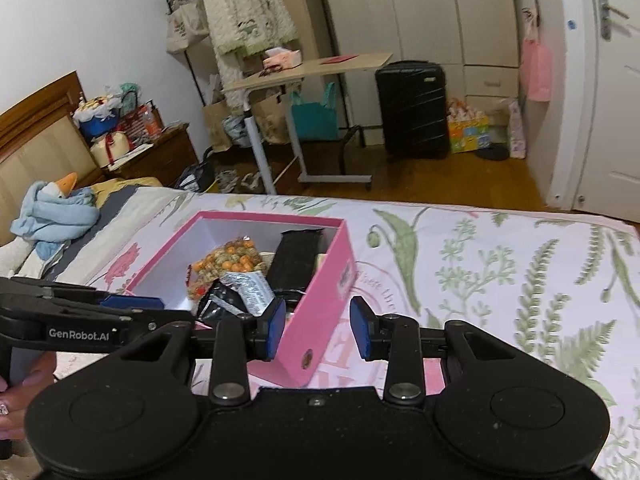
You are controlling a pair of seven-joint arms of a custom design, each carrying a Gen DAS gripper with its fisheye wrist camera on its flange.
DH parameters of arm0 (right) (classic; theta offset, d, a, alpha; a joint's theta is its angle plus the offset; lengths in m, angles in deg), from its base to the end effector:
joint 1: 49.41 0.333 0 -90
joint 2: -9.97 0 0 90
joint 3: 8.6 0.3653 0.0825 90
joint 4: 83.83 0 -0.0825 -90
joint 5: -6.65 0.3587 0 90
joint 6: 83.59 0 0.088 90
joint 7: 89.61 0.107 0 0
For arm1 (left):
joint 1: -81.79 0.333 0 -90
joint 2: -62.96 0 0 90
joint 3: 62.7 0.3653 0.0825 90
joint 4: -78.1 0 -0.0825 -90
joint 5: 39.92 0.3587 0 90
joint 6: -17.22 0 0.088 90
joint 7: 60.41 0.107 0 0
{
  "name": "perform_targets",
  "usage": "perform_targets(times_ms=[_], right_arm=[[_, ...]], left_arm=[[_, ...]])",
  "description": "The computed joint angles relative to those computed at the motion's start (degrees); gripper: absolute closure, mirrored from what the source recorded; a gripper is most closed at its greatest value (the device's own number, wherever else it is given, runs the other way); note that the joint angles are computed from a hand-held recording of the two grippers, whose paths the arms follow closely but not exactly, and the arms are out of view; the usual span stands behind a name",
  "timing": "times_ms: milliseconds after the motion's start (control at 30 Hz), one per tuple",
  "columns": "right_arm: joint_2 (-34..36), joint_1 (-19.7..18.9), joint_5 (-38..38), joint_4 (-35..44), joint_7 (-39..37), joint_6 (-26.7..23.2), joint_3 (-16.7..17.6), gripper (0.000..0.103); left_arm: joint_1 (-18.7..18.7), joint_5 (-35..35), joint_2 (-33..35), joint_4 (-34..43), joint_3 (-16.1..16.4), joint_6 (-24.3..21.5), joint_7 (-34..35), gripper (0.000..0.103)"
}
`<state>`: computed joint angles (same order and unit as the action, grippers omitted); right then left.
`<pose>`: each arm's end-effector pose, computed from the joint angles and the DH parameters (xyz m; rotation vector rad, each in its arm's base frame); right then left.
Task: Organize snacks
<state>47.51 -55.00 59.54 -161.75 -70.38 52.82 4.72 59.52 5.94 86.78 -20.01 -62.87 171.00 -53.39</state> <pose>0.7658 0.0607 0.4380 -2.0114 0.9250 -0.1427 0.6359 -0.2868 0.4616 -2.1612 1.3915 -0.7878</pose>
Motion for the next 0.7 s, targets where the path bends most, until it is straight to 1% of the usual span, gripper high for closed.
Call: perform_targets(times_ms=[100, 233, 433, 600, 700], right_arm=[[-1.5, -0.7, 0.9, -2.0, -1.5, 1.7, -0.1, 0.062], [-3.8, -1.4, 2.7, -5.2, -3.9, 3.9, -0.3, 0.061], [-7.0, -1.7, 5.1, -10.1, -7.5, 7.5, -1.3, 0.058], [-8.7, -2.1, 7.2, -12.7, -9.6, 8.4, -2.1, 0.056], [-9.3, -2.0, 8.8, -14.0, -10.7, 9.8, -2.5, 0.05]], left_arm=[[-0.7, 0.0, -0.4, 0.3, -0.4, -1.9, 0.3, 0.054], [-1.3, 0.3, -1.0, 0.5, -1.2, -3.1, 0.6, 0.054], [-2.4, 0.9, -1.0, 2.0, -2.3, -4.9, 1.6, 0.047], [-4.7, 2.8, 0.3, 5.1, -2.2, -9.6, 1.2, 0.04], [-5.6, 4.0, 1.2, 6.6, -2.3, -11.7, 0.3, 0.035]])
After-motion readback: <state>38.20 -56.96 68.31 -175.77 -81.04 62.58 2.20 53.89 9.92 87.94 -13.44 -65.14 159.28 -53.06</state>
